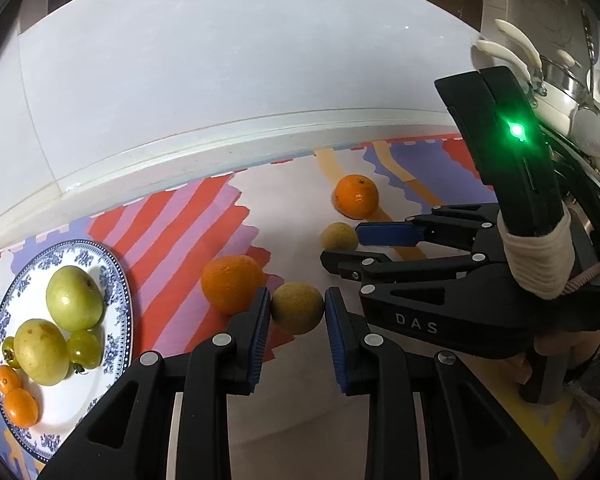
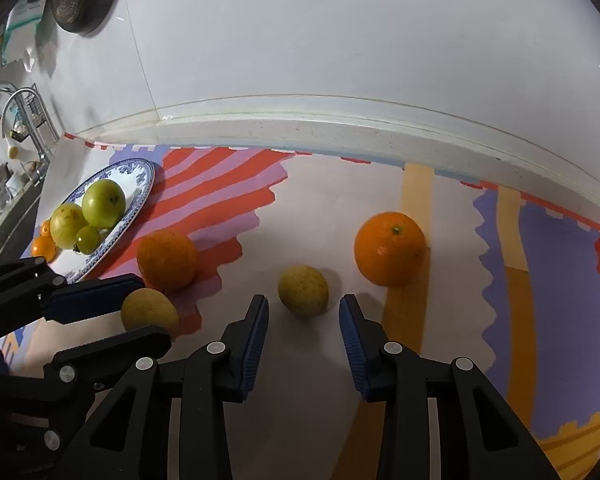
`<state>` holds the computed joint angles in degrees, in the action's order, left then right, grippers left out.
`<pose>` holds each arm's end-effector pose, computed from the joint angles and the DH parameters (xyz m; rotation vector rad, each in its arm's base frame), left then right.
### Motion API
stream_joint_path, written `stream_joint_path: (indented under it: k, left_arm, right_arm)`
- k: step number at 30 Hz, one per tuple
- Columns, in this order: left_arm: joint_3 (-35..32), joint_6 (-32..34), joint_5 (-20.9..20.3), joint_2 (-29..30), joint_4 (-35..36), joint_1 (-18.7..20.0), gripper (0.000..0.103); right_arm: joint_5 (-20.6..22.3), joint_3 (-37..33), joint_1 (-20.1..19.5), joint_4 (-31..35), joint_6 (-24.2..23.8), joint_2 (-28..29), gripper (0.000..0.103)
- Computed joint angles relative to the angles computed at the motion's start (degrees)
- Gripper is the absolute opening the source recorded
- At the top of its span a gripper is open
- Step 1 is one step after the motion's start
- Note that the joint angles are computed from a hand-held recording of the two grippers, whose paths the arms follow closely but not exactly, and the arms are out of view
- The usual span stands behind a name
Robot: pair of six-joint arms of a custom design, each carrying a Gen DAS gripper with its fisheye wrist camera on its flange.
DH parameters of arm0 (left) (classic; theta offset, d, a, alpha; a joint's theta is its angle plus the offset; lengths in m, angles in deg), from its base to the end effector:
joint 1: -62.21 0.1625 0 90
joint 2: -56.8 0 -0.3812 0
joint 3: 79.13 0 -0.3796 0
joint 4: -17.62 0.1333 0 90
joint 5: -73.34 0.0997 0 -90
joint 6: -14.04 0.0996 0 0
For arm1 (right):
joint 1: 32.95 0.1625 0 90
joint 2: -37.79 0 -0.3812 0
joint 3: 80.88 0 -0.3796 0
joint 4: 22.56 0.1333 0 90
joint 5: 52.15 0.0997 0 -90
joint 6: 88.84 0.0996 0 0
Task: Organize fruits
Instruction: 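Grasp a small brown round fruit with the left tool while the right tool grasps another, then carry both small brown fruits with both tools over the plate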
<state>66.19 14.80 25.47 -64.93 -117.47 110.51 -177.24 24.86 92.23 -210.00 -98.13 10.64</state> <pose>-0.0284 -0.3326 0.3026 0.7263 2.3685 -0.7723 0.3704 -0.3934 -0.0806 0.8426 -2.4154 0.5942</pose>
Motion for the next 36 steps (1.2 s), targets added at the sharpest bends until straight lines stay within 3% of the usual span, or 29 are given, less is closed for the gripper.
stream_joint_path:
  k: [7, 19, 28, 36]
  left_arm:
    - [-0.2, -0.8, 0.7, -0.7, 0.6, 0.4, 0.028]
    - [0.0, -2.9, 1.9, -4.9, 4.4, -1.7, 0.028]
    - [-0.2, -9.0, 4.5, -13.9, 15.0, -7.7, 0.028]
    - [-1.8, -18.7, 9.0, -24.5, 31.2, -16.2, 0.028]
  right_arm:
    - [-0.6, -1.3, 0.1, 0.7, -0.5, 0.8, 0.029]
    - [-1.1, 0.3, 2.2, 0.7, 0.2, -0.8, 0.028]
    - [-1.1, 2.3, 6.3, -0.2, 3.0, -3.6, 0.028]
    - [-1.0, 2.1, 10.0, -0.2, 4.8, -4.6, 0.028]
